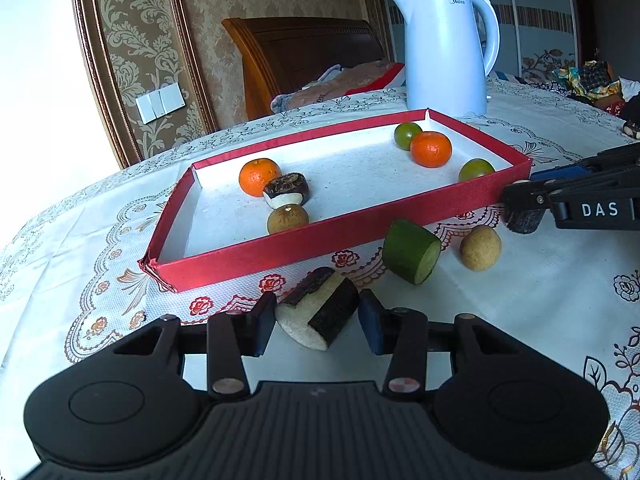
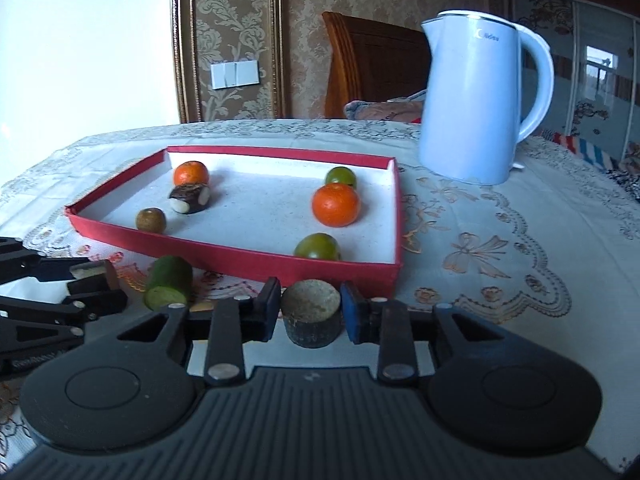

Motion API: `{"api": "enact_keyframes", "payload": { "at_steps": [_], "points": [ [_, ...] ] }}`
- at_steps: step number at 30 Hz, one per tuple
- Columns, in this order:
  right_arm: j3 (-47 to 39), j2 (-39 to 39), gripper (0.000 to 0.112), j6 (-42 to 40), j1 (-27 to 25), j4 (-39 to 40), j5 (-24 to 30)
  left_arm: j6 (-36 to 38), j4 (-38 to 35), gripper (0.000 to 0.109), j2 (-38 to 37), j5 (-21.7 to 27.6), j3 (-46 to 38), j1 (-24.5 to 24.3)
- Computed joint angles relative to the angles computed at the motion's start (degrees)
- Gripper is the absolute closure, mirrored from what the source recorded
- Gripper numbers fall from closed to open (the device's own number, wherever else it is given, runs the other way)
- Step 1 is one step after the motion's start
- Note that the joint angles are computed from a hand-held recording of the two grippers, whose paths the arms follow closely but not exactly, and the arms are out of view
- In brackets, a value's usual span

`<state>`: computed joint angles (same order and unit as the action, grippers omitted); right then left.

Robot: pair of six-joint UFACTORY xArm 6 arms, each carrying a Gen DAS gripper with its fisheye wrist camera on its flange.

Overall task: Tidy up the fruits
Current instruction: 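Grasp a dark cylindrical piece with the left tool while the right tool grasps another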

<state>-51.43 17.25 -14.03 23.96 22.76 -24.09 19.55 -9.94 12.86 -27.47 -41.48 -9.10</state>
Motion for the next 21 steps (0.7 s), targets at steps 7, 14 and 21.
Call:
{"api": "enact_keyframes", "payload": {
  "at_steps": [7, 14, 21],
  "points": [
    [2.6, -1.3, 0.058, 2.8, -1.8, -4.4, -1.3, -0.1, 0.0, 0.065, 0.0, 0.0, 0.0, 0.0],
    [0.6, -0.2, 0.058, -1.0, -0.9, -0.5, 0.4, -0.2, 1.1, 0.064, 0.1, -1.4, 0.4, 0.0],
    [-0.4, 0.3, 0.078, 5.4, -2.9, -6.6, 4.1, -0.6, 1.9, 0.065, 0.2, -0.6, 0.0, 0.1]
  ]
}}
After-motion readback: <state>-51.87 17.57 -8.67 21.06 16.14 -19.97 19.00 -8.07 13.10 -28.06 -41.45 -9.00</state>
